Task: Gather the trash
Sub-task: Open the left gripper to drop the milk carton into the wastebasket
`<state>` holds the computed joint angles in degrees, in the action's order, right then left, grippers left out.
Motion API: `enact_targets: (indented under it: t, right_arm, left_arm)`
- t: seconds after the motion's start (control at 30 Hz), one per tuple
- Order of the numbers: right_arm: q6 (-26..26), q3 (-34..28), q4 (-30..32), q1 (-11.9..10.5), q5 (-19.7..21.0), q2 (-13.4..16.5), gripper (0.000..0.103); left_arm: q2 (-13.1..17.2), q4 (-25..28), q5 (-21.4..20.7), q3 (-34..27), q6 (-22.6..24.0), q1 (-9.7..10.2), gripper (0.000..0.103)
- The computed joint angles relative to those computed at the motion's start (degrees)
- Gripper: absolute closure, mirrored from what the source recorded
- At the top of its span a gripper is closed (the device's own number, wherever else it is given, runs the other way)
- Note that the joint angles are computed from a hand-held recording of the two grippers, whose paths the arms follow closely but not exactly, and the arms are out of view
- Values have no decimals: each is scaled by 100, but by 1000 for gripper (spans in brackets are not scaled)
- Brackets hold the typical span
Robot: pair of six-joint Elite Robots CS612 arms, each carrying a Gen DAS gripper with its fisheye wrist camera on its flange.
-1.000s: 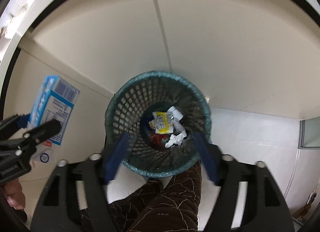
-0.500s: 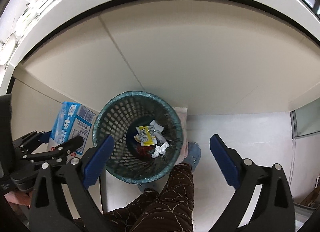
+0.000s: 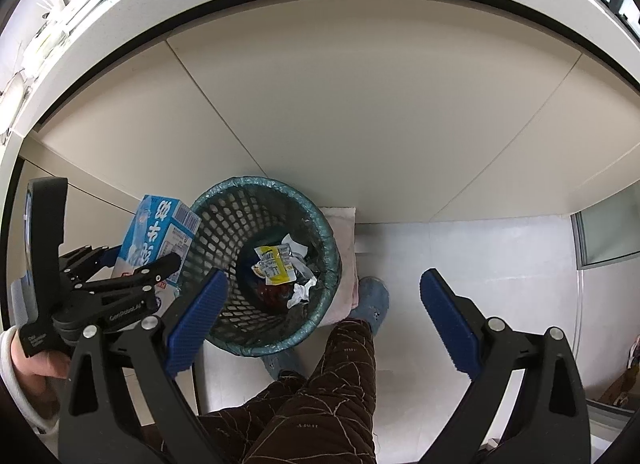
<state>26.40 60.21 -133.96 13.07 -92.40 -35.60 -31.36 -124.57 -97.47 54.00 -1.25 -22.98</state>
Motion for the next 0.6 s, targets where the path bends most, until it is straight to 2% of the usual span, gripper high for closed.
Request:
enact_targets:
  t: [0.2, 0.3, 0.43, 0.6]
  right_arm:
    - [58, 6, -24, -13, 27, 9, 10]
    - [48, -2, -24, -7, 34, 18, 10]
    - [66, 6, -42, -2, 35, 23, 10]
    - [152, 39, -175, 9, 8, 17, 10]
  left_arm:
    - [21, -7, 0, -40, 17, -60, 24]
    - [12, -36, -16, -15, -28, -70, 22]
    - [-5, -141, -47, 18, -112, -63, 12]
    - [-108, -338, -163, 111, -178, -43, 6]
